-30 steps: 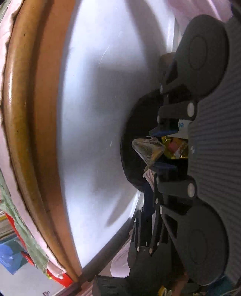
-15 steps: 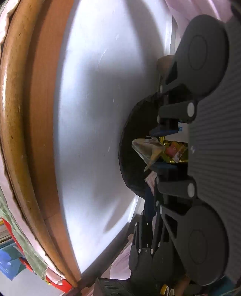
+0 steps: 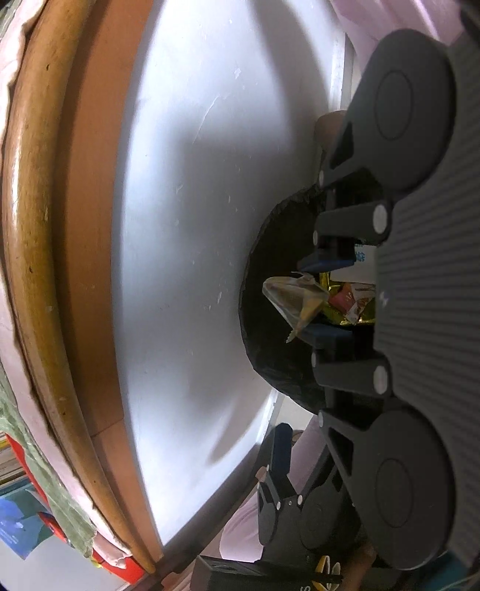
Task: Collect trash
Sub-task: 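Open both tools over the bin to drop the scrap and wrapper, then raise both empty tools back over the bed toward the trash pile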
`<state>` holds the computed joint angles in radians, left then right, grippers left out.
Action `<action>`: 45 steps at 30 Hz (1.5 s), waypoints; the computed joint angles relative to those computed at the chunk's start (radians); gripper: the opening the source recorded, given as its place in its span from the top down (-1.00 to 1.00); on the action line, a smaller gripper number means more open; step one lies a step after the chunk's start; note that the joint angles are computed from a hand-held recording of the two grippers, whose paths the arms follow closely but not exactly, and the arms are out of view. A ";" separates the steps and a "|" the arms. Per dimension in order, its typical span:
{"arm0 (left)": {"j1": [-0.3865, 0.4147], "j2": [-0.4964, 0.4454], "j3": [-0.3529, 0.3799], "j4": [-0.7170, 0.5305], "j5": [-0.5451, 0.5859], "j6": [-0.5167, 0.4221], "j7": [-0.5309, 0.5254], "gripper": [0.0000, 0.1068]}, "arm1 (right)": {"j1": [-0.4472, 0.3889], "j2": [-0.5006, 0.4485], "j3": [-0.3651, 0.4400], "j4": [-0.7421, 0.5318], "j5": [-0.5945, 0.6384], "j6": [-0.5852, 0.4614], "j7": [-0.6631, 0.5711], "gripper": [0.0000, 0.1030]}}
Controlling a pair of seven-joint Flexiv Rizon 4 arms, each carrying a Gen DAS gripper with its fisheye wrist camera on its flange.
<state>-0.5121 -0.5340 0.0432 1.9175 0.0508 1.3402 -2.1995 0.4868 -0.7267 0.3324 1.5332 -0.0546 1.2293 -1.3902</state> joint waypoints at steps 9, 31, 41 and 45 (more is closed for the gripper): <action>-0.005 0.029 0.014 0.030 -0.006 0.015 -0.041 -0.93 | -0.019 -0.008 0.031 -0.029 0.041 -0.021 -0.014 -0.13; 0.036 0.043 -0.029 -0.010 0.025 -0.039 -0.006 -0.93 | -0.036 0.007 0.023 -0.028 0.052 0.015 0.103 -1.00; 0.003 0.114 0.014 -0.009 0.041 0.011 -0.036 -0.93 | -0.022 0.077 -0.017 0.016 0.047 0.112 0.153 -1.00; -0.021 0.130 0.048 -0.052 0.110 0.003 -0.069 -0.93 | 0.029 0.109 -0.102 0.038 -0.039 0.138 0.207 -1.00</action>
<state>-0.5327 -0.4041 0.0915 1.8659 0.1612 1.3436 -2.2683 0.5160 -0.6175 0.2302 1.5713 -0.0938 1.3670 -1.1832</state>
